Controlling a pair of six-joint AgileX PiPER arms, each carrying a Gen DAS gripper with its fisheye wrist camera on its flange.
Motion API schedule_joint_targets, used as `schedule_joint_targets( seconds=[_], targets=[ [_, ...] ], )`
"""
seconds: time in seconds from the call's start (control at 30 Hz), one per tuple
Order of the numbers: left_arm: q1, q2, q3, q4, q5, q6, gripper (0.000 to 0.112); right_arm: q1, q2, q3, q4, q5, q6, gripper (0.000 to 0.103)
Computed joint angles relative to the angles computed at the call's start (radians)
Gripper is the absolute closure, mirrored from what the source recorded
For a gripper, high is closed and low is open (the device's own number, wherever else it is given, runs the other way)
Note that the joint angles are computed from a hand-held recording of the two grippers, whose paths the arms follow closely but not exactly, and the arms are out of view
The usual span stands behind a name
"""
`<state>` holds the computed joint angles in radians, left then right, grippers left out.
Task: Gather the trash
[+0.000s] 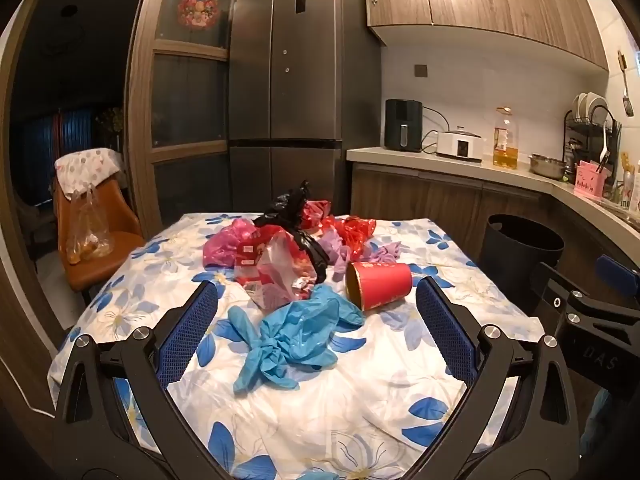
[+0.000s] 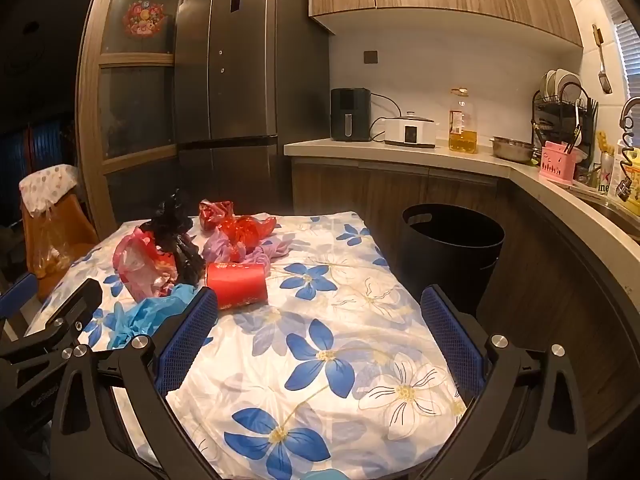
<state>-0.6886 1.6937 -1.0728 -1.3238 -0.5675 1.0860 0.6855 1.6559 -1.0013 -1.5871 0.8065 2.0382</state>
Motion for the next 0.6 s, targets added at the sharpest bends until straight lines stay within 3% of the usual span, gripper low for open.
schedule_joint_targets(
  seconds=[0.2, 0.6],
  targets=[
    [-0.019, 0.015, 0.003, 0.001, -0.018, -0.020, 0.015, 0.000, -0.003, 0.000, 0.004, 0.006, -0.004, 0.006],
    [0.009, 0.006, 0.008, 0.012, 0.026, -0.035, 0.015, 0.003, -0.014, 0.004, 0.005, 0.014, -0.008, 0.006]
  ],
)
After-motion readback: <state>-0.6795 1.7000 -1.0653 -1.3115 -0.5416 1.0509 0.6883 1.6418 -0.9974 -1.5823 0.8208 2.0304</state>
